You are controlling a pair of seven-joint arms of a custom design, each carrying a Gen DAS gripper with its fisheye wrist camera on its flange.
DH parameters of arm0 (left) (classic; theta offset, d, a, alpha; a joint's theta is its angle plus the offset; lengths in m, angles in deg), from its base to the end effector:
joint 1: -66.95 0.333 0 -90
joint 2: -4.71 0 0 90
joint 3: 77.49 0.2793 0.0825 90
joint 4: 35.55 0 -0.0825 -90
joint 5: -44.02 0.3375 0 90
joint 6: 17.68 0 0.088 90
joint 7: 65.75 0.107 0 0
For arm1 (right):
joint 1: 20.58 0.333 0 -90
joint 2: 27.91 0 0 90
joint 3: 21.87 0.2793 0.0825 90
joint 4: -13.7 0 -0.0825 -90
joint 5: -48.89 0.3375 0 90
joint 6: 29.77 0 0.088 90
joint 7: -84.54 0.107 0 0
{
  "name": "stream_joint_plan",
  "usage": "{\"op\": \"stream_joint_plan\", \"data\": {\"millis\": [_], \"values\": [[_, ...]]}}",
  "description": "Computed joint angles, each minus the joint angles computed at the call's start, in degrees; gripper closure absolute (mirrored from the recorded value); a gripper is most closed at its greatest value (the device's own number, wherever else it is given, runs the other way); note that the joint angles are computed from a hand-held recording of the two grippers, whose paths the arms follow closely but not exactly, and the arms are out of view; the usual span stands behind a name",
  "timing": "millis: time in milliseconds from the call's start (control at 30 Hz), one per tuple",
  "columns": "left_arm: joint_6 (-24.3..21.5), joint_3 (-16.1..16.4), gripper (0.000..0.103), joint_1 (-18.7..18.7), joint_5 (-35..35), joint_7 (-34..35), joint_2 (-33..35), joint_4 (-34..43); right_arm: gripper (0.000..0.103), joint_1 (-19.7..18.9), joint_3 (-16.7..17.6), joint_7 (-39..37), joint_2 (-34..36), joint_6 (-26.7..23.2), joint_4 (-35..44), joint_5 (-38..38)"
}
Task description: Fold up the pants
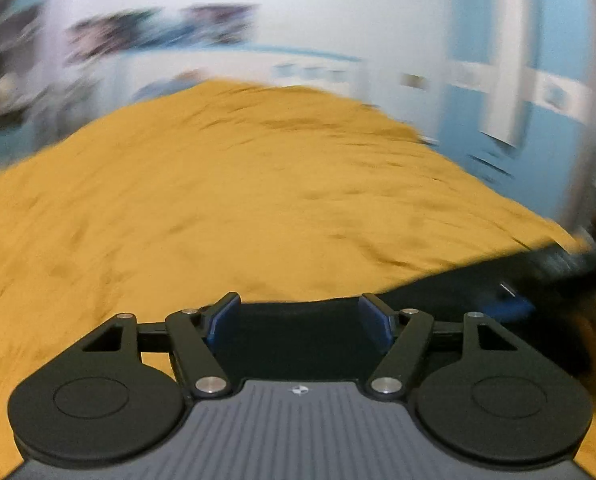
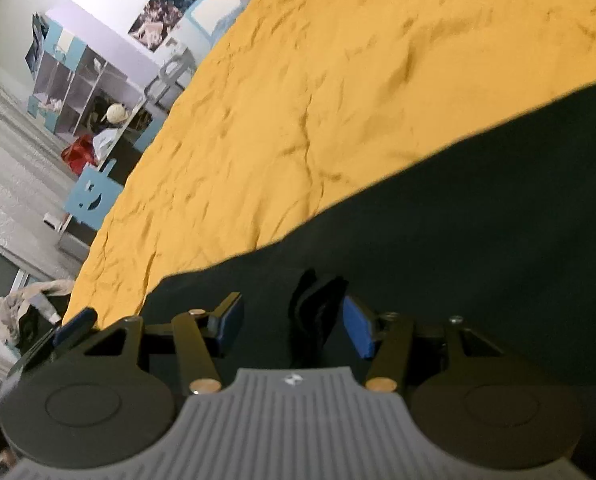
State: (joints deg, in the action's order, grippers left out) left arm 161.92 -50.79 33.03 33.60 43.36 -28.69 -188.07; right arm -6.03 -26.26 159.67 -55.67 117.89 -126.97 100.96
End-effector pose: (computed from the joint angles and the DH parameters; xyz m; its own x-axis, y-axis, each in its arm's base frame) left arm 0.4005 -0.0156 0.5124 -0.2717 -0.9547 0.1216 -0.5313 0.0435 -0.8461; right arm 0.4134 0.0574 0.5183 0.0202 -0.7513 -0.6596 -0.8309 0.3543 -0.4290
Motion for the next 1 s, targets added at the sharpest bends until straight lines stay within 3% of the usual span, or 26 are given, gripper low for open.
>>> {"op": "stream_joint_plan", "data": {"millis": [33,100,167,233,267,300,400,533,633,667,767,833,900,1000], "values": [[-1.1,-1.3,0.024,2.4,-1.2,-2.9,1.3,0.6,0.05,0.2,0.2,0.0,0.4,-0.1,0.0,-0.1],[-3.5,-0.6,0.024,3.3,-3.8,-5.6,3.9,3.1,0.05,1.1,0.6,-1.4,1.5,0.9,0.1,0.5],[-5.8,-4.1,0.025,7.3,-5.2,-9.1,7.5,5.7,0.051,2.5,0.5,-4.7,2.7,3.3,-0.1,3.0],[-6.2,-7.9,0.025,12.5,-5.0,-11.3,8.2,5.1,0.067,3.5,0.8,-7.5,4.0,5.1,0.2,4.2],[-5.8,-10.2,0.025,15.0,-4.7,-12.4,8.4,4.5,0.091,3.5,1.4,-8.1,4.5,5.5,0.3,3.5],[-6.2,-11.7,0.025,17.3,-4.2,-13.3,8.4,4.3,0.103,3.1,2.1,-7.8,4.9,5.6,0.5,1.8],[-7.1,-12.2,0.025,18.6,-4.9,-13.2,7.4,3.5,0.103,3.3,1.9,-9.2,4.3,5.2,0.6,0.8],[-9.0,-10.2,0.027,16.3,-7.0,-9.9,7.6,4.0,0.103,4.7,0.9,-15.9,3.2,8.2,1.7,2.7],[-20.0,-7.2,0.032,13.7,-10.8,-4.9,8.3,7.1,0.103,2.4,2.9,-13.1,4.2,10.1,1.8,-2.4],[-23.3,-7.9,0.033,14.7,-10.7,-4.6,8.4,7.5,0.103,0.8,4.1,-10.0,4.9,9.9,1.7,-5.8],[-24.4,-12.7,0.037,19.1,-8.8,-4.7,6.5,5.5,0.103,-2.2,5.5,-0.8,6.7,7.7,2.1,-13.4],[-25.5,-13.8,0.039,20.4,-10.7,-3.9,5.6,5.3,0.09,-2.1,4.7,0.5,6.5,7.7,2.4,-14.4],[-25.4,-13.9,0.038,21.0,-13.7,-2.3,5.5,5.4,0.08,-3.7,6.8,3.1,4.9,10.2,1.9,-20.2],[-24.9,-14.1,0.038,22.0,-18.0,-0.9,6.2,5.9,0.074,1.5,2.7,-3.4,4.9,9.1,5.0,-18.2]]}}
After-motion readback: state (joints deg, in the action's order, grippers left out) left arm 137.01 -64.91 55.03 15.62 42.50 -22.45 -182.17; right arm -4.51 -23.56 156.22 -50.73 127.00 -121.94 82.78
